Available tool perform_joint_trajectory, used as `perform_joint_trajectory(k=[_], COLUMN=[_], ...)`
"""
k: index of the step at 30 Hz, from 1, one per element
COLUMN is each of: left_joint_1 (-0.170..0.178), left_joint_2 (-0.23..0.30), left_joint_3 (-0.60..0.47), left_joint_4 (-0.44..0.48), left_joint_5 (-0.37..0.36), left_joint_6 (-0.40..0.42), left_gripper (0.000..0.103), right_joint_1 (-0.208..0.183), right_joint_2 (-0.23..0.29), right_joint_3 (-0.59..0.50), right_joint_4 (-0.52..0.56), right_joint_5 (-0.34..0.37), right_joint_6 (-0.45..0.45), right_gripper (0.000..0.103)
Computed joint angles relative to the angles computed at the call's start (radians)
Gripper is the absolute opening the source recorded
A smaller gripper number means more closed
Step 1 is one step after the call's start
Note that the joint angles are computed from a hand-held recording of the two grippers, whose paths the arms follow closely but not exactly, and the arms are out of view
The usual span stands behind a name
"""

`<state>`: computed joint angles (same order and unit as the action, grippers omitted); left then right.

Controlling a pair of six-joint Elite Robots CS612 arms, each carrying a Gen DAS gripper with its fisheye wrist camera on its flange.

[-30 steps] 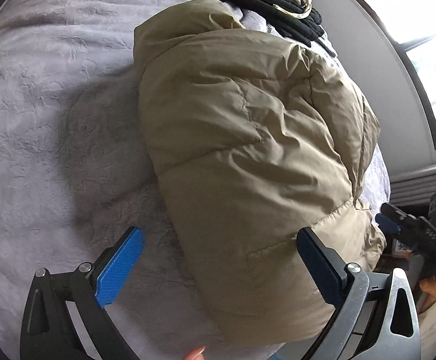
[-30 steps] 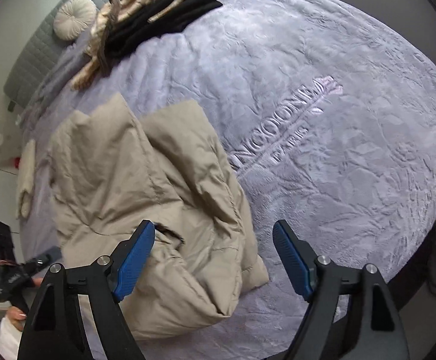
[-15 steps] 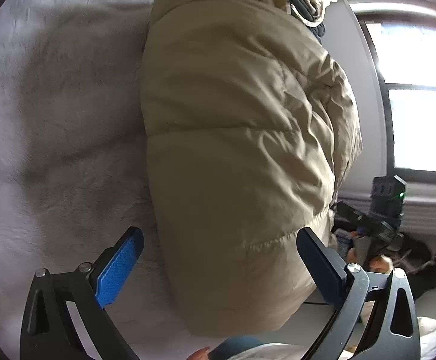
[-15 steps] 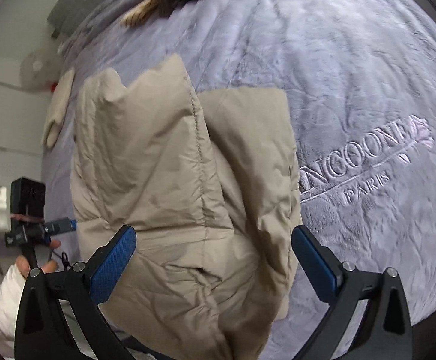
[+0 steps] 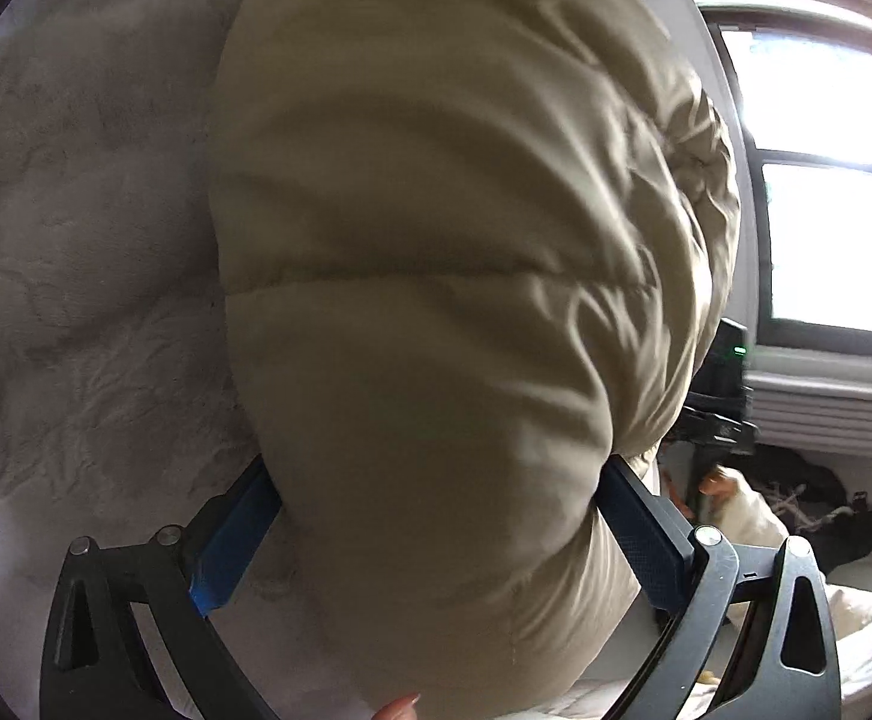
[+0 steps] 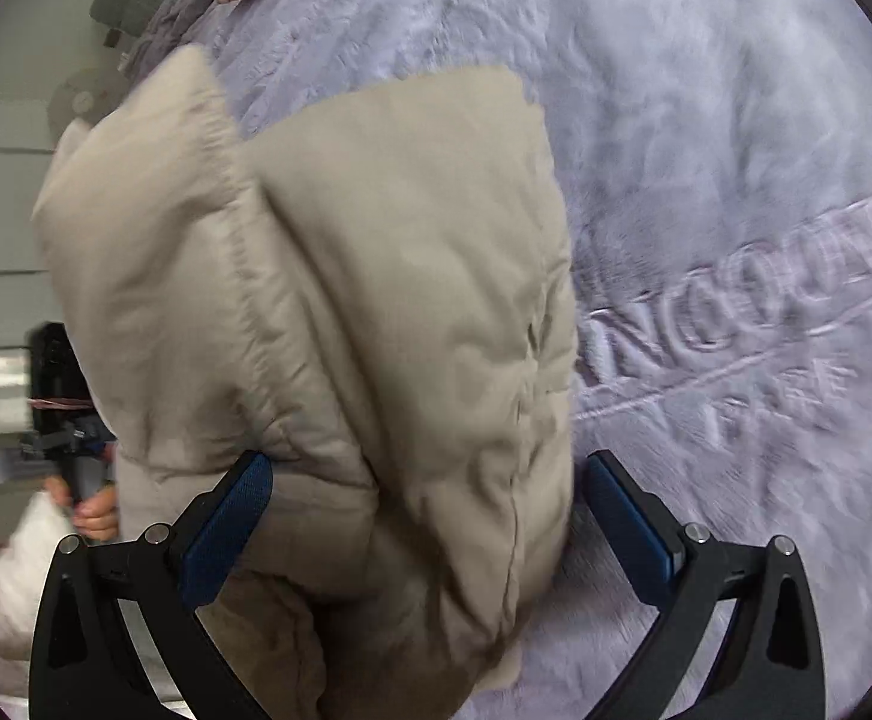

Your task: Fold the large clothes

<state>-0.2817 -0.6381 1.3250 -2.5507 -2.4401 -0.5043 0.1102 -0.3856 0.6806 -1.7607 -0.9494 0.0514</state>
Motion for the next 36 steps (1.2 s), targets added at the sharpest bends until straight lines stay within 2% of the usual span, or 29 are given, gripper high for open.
perform_joint_trajectory(k=[2, 5, 8, 11, 15, 20, 22, 23, 24, 27, 31, 36], left_joint_1=[0.003, 0.008, 0.012, 0.006, 0.002, -0.018, -0.029, -0.035, -0.040, -0.063, -0.083, -0.087], left_joint_2=[0.014, 0.032, 0.036, 0.050, 0.068, 0.018, -0.007, -0.020, -0.031, -0.063, -0.093, -0.131], left_joint_3=[-0.003, 0.003, 0.014, 0.005, -0.009, 0.003, 0.009, 0.011, 0.013, 0.019, 0.031, 0.061], left_joint_4=[-0.033, -0.133, -0.175, -0.178, -0.182, -0.094, -0.063, -0.046, -0.034, -0.010, -0.027, -0.078], left_joint_5=[-0.026, -0.066, -0.071, -0.061, -0.073, 0.037, 0.103, 0.138, 0.166, 0.262, 0.330, 0.364], left_joint_6=[-0.031, -0.112, -0.116, -0.119, -0.160, -0.107, -0.081, -0.071, -0.064, -0.036, -0.018, -0.017], left_gripper=[0.102, 0.102, 0.102, 0.103, 0.103, 0.102, 0.096, 0.093, 0.092, 0.091, 0.091, 0.091], right_joint_1=[-0.013, -0.025, -0.029, -0.016, -0.009, -0.006, -0.006, -0.008, -0.009, -0.008, -0.005, 0.006], right_joint_2=[0.027, 0.059, 0.116, 0.201, 0.251, 0.218, 0.209, 0.199, 0.186, 0.151, 0.112, 0.072], right_joint_3=[-0.027, -0.060, -0.152, -0.307, -0.404, -0.337, -0.326, -0.309, -0.283, -0.227, -0.165, -0.121], right_joint_4=[0.021, 0.036, 0.131, 0.266, 0.312, 0.228, 0.212, 0.188, 0.162, 0.106, 0.027, -0.029], right_joint_5=[0.078, 0.189, 0.302, 0.321, 0.316, 0.302, 0.313, 0.323, 0.331, 0.327, 0.334, 0.342], right_joint_6=[-0.005, -0.024, -0.093, -0.160, -0.144, -0.045, -0.020, -0.004, 0.007, 0.016, 0.045, 0.039], right_gripper=[0.103, 0.103, 0.103, 0.103, 0.103, 0.102, 0.090, 0.077, 0.069, 0.053, 0.049, 0.049])
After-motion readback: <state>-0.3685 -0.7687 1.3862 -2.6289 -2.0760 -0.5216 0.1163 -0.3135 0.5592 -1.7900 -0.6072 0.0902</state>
